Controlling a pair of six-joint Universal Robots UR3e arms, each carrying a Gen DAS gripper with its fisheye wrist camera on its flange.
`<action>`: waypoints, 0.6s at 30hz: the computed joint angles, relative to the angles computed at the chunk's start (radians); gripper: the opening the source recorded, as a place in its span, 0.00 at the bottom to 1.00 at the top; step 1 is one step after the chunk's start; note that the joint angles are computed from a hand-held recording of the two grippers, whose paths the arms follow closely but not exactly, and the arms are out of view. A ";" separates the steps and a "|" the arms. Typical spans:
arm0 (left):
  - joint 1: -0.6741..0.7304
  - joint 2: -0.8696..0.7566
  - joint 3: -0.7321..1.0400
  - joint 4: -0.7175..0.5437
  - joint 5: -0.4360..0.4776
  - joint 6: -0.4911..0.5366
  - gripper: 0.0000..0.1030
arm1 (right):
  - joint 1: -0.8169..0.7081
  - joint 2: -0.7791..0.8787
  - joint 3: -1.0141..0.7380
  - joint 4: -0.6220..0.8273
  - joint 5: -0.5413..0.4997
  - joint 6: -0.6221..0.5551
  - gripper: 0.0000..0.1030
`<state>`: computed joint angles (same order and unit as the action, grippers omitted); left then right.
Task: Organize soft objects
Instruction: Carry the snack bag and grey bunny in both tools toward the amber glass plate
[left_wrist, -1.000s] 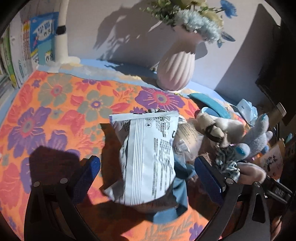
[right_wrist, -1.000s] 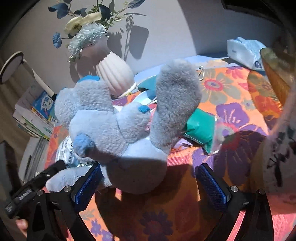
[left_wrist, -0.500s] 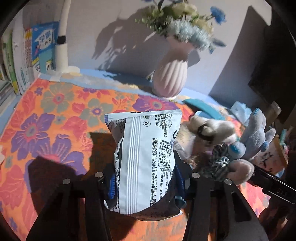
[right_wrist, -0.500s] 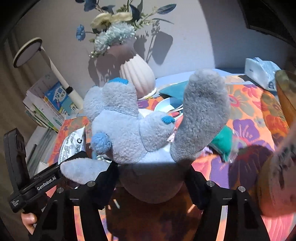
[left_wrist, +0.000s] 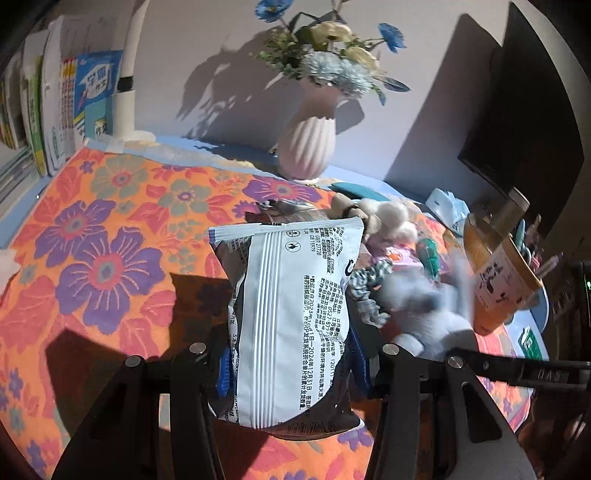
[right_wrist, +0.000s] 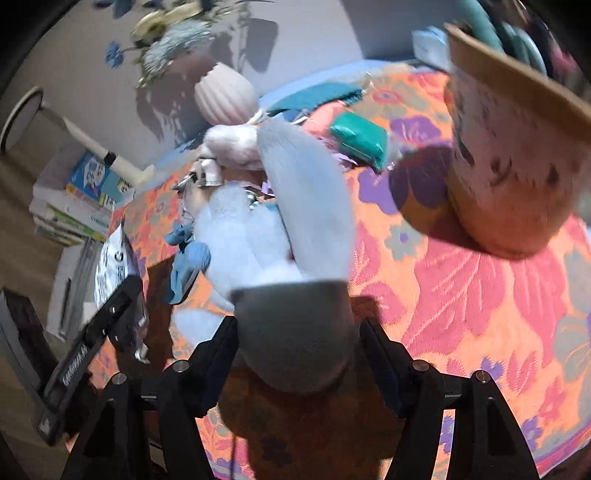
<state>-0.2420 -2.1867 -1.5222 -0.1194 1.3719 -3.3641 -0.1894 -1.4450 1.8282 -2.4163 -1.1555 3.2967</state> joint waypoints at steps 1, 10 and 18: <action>-0.003 0.005 -0.004 -0.004 0.004 0.004 0.45 | -0.005 -0.007 0.007 -0.006 0.004 -0.012 0.68; -0.031 0.007 0.013 -0.031 0.025 0.019 0.45 | 0.033 0.012 0.095 -0.216 -0.046 -0.127 0.93; -0.043 -0.013 0.057 -0.057 0.041 0.010 0.45 | -0.002 0.189 -0.001 -0.286 0.098 -0.137 0.93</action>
<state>-0.2851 -2.2000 -1.4654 -0.1762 1.4129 -3.3538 -0.1915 -1.2564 1.8273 -2.7018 -1.0572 3.1595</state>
